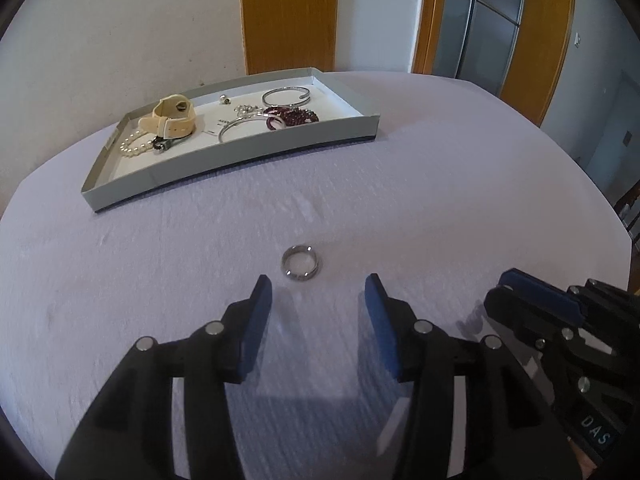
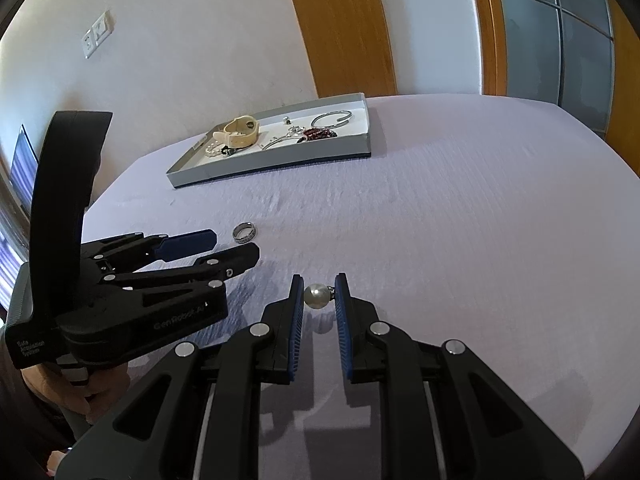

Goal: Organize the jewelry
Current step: 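Move the left gripper to the silver ring while the right gripper holds the pearl stud, then close the left gripper on the silver ring and lift it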

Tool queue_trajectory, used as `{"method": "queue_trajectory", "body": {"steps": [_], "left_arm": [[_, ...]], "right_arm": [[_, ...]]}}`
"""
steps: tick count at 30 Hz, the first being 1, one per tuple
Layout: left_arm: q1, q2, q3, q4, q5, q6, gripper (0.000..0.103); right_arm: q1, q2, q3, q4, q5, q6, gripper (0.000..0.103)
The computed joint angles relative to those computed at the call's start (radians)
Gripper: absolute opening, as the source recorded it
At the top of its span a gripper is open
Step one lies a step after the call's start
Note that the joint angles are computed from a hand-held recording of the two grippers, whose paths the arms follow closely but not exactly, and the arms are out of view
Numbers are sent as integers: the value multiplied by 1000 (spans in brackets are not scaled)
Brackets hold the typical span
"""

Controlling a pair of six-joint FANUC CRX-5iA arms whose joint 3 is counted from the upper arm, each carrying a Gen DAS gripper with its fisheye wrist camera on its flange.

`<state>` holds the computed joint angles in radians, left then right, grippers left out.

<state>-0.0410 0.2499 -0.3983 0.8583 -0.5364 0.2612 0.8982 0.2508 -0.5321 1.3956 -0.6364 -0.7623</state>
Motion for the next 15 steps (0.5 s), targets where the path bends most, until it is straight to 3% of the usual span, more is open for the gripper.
{"method": "queue_trajectory", "body": {"steps": [7, 9, 11, 15], "left_arm": [[-21, 38, 62, -86, 12, 110, 49], [-27, 45, 72, -100, 21, 124, 42], [-27, 47, 74, -92, 21, 118, 23], [-23, 46, 68, -73, 15, 100, 22]], "right_arm": [[-20, -11, -17, 23, 16, -23, 16], [-20, -13, -20, 23, 17, -23, 16], [-22, -16, -25, 23, 18, -25, 17], [-26, -18, -30, 19, 21, -31, 17]]}}
